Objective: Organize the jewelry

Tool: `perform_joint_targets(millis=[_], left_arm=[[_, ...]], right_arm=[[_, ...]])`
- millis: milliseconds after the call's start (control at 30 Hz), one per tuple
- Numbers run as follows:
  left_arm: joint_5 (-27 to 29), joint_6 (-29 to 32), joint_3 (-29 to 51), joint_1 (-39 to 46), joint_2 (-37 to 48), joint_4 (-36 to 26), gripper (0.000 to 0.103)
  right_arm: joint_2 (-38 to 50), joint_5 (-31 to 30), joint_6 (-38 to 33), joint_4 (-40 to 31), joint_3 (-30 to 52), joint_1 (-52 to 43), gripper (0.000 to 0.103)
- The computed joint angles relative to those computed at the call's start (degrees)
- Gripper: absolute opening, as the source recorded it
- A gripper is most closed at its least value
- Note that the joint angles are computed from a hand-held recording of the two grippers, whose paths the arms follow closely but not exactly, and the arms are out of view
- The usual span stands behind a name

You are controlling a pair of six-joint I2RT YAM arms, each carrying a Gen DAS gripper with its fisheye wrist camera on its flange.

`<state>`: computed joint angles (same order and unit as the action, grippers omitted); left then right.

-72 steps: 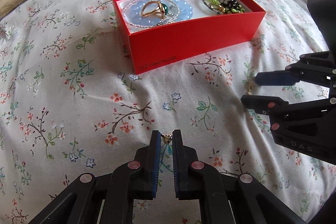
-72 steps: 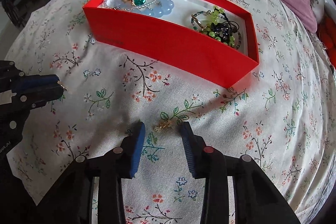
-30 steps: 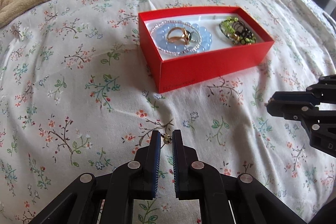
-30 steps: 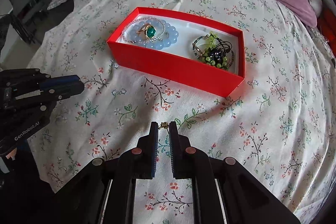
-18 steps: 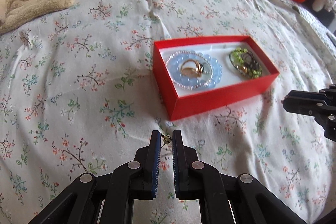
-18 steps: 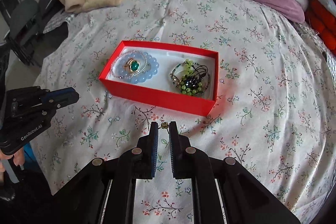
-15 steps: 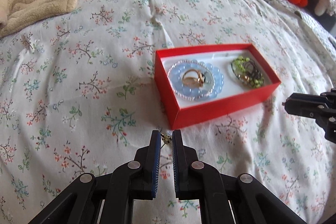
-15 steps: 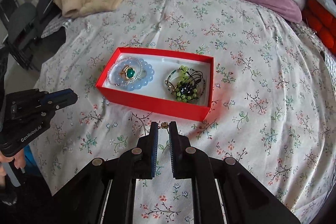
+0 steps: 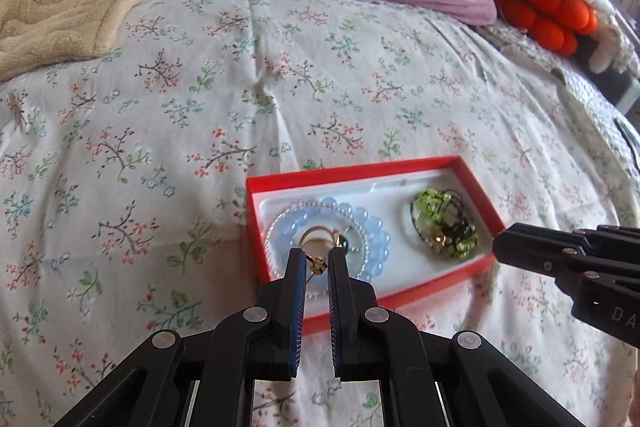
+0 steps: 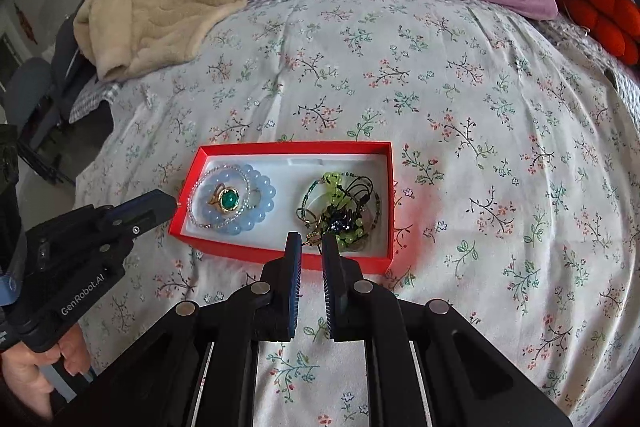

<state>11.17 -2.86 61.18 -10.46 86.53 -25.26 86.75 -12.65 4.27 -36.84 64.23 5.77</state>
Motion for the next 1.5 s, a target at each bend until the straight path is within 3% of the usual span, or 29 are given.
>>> perform_joint_targets(millis=[533,600,667,800,967,1100,1333,1500], left_arm=[[0.5,-4.5,2.3,-3.8,6.4,4.1,0.009],[0.2,-4.6,2.4,-3.9,6.3,3.8,0.017],[-0.4,-4.5,2.4,-3.8,6.1,3.5,0.031],[-0.4,-4.3,2.5,-3.1,5.1,2.1,0.035],[-1.9,-4.4,1.4,-2.4,2.2,0.1,0.048],[-3.6,-5.1,0.2,-2.0,0.9,-2.6,0.055],[-7.7,-4.8,-3.7,-3.1,-4.3,-6.0,0.08],[-10.7,-5.7,-7.2,-4.3,-8.7,-8.4,0.099]], right_arm=[[6.9,-5.1,3.5,3.9,1.8,-1.5,0.012],[7.2,-6.2,3.6,3.5,2.3,-1.9,0.012],[7.2,-6.7,3.6,3.1,2.6,-2.3,0.016],[6.1,-6.7,3.5,2.9,2.3,-2.7,0.036],[3.8,-6.0,2.4,1.3,1.7,-3.3,0.04],[1.3,-5.0,1.9,0.2,0.0,-4.2,0.049],[-3.5,-1.7,-0.8,-3.3,-3.9,-4.9,0.057],[-7.3,1.3,-2.8,-5.9,-7.3,-4.3,0.073]])
